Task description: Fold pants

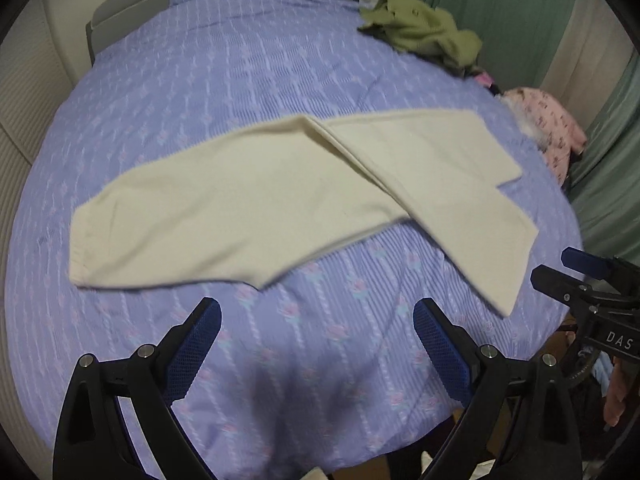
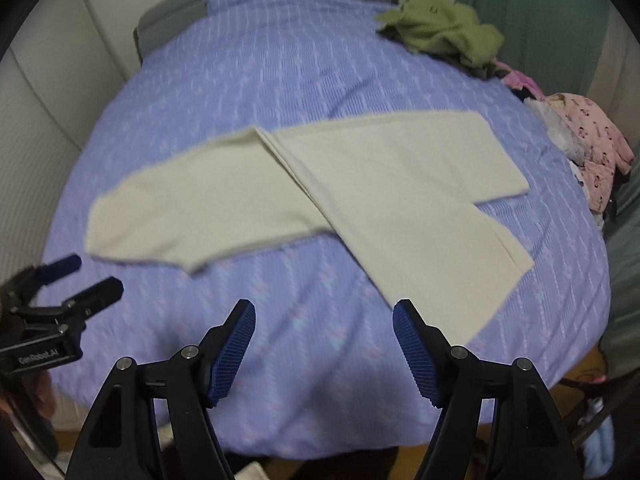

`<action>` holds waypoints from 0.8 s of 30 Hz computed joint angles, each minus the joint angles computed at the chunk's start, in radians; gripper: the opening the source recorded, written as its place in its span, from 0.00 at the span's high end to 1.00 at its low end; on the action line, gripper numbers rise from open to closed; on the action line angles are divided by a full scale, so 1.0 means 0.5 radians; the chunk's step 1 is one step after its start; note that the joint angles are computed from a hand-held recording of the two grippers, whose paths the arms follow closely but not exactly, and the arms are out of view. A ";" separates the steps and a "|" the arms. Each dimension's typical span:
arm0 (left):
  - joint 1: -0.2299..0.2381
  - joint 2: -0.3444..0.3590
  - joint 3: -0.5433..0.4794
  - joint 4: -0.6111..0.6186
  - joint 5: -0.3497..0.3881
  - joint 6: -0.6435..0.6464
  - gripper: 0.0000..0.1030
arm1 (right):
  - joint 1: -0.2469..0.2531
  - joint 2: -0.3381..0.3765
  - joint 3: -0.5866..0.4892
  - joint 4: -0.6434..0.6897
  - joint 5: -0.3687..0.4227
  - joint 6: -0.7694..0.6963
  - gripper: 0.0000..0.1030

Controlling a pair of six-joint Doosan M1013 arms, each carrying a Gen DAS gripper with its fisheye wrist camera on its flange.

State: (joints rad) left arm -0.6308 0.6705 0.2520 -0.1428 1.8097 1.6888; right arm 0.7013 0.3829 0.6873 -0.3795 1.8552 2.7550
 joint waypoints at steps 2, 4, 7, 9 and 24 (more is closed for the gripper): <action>-0.076 -0.093 0.226 0.092 -0.092 -0.109 0.05 | -0.028 -0.116 0.215 0.089 -0.102 -0.025 0.30; -0.139 -0.135 0.331 0.186 -0.091 -0.240 0.05 | -0.064 -0.232 0.432 0.197 -0.211 -0.098 0.30; -0.219 -0.178 0.463 0.253 -0.081 -0.501 0.05 | -0.132 -0.363 0.683 0.336 -0.342 -0.244 0.30; -0.264 -0.190 0.516 0.296 -0.055 -0.615 0.05 | -0.171 -0.415 0.798 0.404 -0.390 -0.337 0.30; -0.428 -0.091 0.592 0.487 0.195 -0.729 0.05 | -0.302 -0.455 1.227 0.764 -0.406 -0.694 0.40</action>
